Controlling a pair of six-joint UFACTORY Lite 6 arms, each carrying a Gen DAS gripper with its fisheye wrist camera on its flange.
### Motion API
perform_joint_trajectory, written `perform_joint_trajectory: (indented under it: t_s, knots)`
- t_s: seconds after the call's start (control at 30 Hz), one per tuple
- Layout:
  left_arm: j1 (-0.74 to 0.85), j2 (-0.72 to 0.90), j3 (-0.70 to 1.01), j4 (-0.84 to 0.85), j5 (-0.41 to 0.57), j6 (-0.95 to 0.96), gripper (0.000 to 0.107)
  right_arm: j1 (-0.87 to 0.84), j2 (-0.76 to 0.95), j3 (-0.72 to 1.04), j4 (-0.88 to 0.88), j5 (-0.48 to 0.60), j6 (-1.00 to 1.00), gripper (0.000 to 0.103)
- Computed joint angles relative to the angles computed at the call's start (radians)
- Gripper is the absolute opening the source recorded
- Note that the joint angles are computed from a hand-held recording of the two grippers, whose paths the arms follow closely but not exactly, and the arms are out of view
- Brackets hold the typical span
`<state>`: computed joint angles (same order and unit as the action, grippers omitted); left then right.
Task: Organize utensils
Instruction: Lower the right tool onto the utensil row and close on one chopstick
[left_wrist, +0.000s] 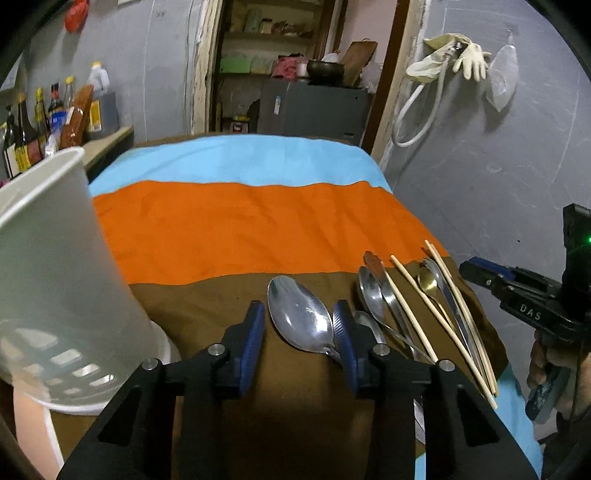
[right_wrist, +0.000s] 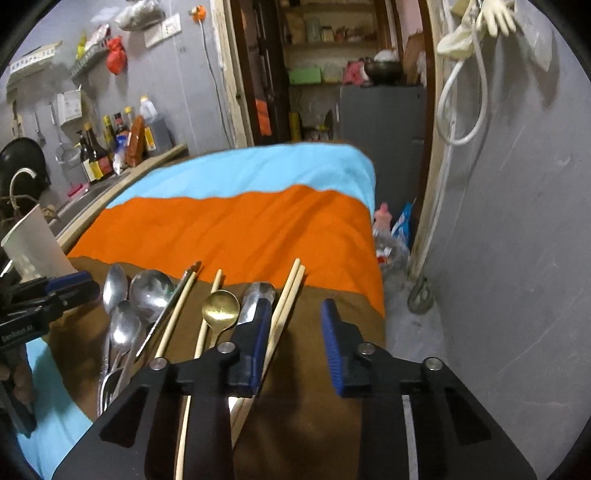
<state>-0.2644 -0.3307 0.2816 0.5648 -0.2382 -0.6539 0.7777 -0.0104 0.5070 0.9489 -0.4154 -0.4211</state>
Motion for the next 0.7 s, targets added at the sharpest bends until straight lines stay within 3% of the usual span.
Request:
perform_joint_trajectory:
  t_s: [0.3,0.53,0.7]
  knots:
    - [0.070,0.179,0.116,0.330,-0.022,-0.322,0.029,-0.051,0.071,0.071,-0.063,0.082,0.030,0.014]
    - [0.072,0.210,0.145,0.403,-0.030,-0.392,0.028,-0.077,0.100,0.105,-0.077,0.115,0.035,0.011]
    - [0.078,0.267,0.195,0.454,-0.056,-0.436,0.018,-0.118,0.136,0.148,-0.200,0.176,0.134,0.011]
